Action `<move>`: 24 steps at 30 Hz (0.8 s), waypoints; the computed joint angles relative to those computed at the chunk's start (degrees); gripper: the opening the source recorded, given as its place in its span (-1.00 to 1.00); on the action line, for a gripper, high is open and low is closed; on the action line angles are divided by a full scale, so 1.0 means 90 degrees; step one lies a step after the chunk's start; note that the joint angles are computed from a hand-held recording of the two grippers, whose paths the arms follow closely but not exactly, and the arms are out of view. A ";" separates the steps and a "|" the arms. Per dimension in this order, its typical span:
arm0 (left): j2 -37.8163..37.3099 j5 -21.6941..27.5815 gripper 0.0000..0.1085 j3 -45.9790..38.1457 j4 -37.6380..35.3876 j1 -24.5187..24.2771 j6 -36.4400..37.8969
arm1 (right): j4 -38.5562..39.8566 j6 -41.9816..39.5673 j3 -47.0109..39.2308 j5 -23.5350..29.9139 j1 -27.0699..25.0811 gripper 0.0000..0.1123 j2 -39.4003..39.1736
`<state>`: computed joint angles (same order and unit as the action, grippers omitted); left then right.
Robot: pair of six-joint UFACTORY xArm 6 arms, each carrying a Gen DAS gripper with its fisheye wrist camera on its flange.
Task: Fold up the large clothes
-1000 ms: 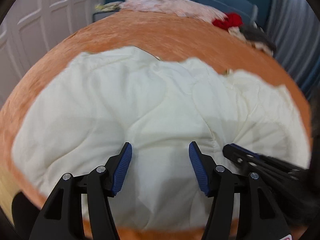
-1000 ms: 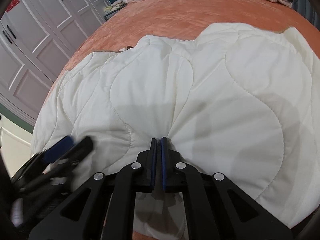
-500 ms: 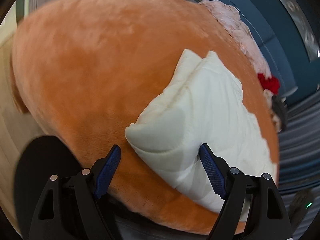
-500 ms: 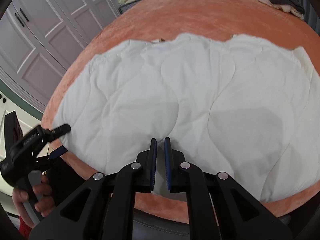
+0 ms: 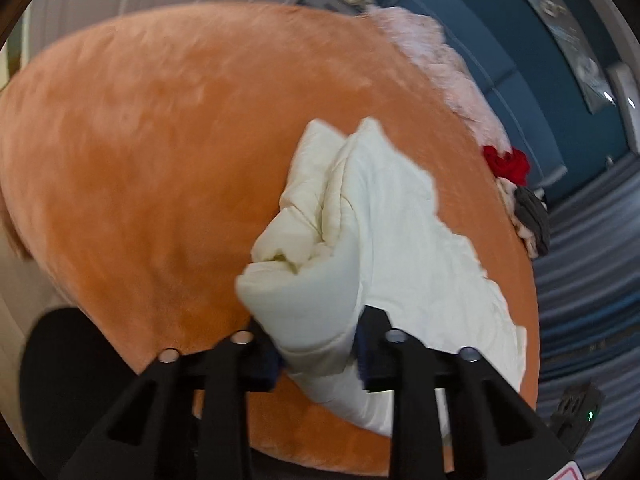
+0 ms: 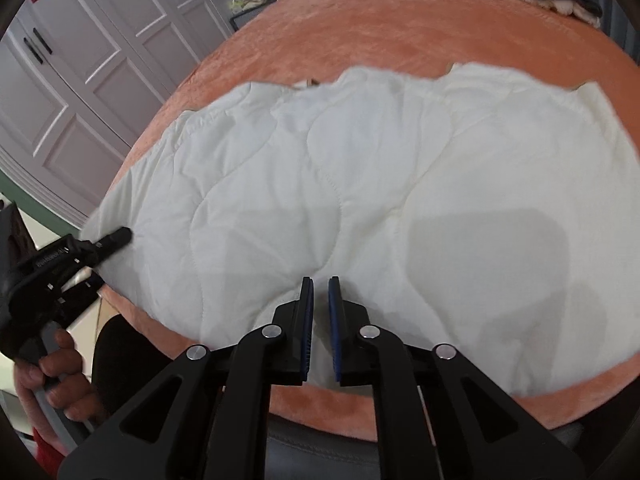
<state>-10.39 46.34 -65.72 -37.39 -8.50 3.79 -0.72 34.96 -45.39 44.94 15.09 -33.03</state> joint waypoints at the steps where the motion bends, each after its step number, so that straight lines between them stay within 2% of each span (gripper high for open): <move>1: -0.0092 0.0012 -0.66 -0.0025 -0.0026 -0.0011 0.0129 | -0.0142 0.0014 0.0003 0.0144 0.0032 -0.86 -0.0129; 5: -0.0452 -0.0125 -0.71 -0.0079 0.0074 -0.0206 0.0411 | -0.0322 -0.0063 0.0102 0.0579 0.0152 -0.86 -0.0400; 10: -0.0842 -0.0272 -0.74 -0.0225 0.0317 -0.0601 0.0676 | 0.0032 -0.0199 0.0331 0.0213 0.0175 -0.86 -0.0304; 17: -0.1162 -0.0540 -0.75 -0.0522 0.0861 -0.1307 0.0971 | 0.1857 -0.1308 0.0508 -0.1058 0.0249 -0.87 0.0119; 21: -0.1089 -0.0553 -0.75 -0.0695 0.0898 -0.1756 0.1095 | 0.2581 -0.1681 0.0740 -0.1052 0.0042 -0.86 -0.0252; 24: -0.0965 -0.0660 -0.75 -0.0856 0.1268 -0.2267 0.1032 | 0.2962 -0.1825 0.1177 -0.0817 -0.0403 -0.86 -0.1125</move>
<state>-19.07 40.40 -73.42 -25.98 -28.90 13.08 25.94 18.53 -34.80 37.59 11.46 -43.16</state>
